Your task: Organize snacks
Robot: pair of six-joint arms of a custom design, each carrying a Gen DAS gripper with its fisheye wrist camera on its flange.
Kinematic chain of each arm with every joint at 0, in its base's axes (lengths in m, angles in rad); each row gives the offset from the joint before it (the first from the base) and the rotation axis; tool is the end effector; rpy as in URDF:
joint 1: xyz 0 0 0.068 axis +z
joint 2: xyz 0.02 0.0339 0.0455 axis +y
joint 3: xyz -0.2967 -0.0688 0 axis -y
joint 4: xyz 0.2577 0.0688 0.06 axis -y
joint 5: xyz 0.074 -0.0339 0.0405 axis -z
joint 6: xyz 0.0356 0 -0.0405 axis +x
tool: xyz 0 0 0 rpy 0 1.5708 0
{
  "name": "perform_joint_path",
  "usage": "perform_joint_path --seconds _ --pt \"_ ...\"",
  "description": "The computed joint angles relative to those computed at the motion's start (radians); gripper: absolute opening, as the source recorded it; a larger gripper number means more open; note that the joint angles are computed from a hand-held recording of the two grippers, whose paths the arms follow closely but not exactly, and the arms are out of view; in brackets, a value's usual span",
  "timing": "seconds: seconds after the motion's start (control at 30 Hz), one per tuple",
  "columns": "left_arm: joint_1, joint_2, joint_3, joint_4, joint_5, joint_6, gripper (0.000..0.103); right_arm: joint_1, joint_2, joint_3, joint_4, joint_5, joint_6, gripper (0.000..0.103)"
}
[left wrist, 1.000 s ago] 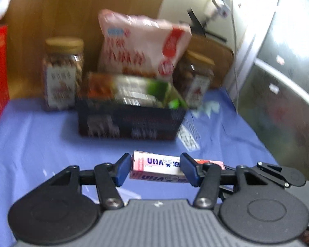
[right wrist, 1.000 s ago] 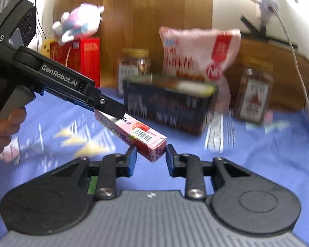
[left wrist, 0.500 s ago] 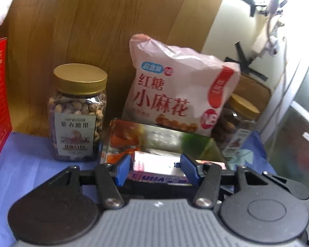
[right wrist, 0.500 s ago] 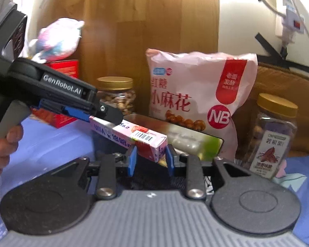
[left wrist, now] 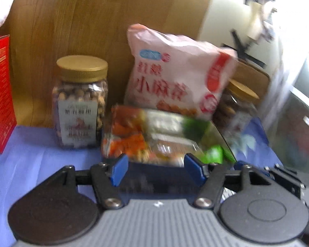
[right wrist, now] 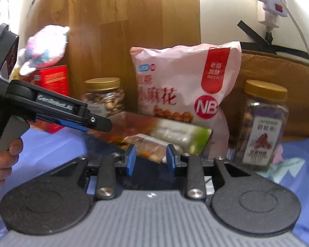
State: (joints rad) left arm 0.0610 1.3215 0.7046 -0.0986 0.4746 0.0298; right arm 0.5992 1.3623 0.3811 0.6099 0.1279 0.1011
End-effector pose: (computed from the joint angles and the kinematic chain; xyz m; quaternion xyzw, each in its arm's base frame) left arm 0.2719 0.0003 0.2316 0.0837 0.8859 -0.1954 0.4124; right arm 0.2120 0.1393 0.1833 -0.1681 0.8073 0.1437 0.5472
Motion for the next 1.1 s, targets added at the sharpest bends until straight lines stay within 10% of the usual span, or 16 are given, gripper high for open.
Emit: perform_joint_path --seconds 0.3,0.5,0.73,0.87,1.1 --pt "0.158 -0.160 -0.175 -0.365 0.231 0.406 0.067 0.324 -0.403 -0.197 -0.359 -0.007 0.041 0.053" --pt "0.155 -0.206 -0.237 -0.440 0.247 0.490 0.065 0.602 -0.301 -0.197 -0.402 0.102 0.173 0.066" --pt "0.192 -0.342 -0.287 -0.509 0.235 0.497 0.052 0.679 -0.264 -0.163 -0.466 0.362 0.163 0.073" --pt "0.308 -0.312 -0.272 -0.654 0.311 0.633 0.052 0.724 -0.218 -0.147 -0.515 0.715 0.197 0.072" --pt "0.461 -0.234 -0.227 -0.745 0.380 0.719 0.061 0.579 -0.554 -0.232 -0.560 0.345 0.234 0.073"
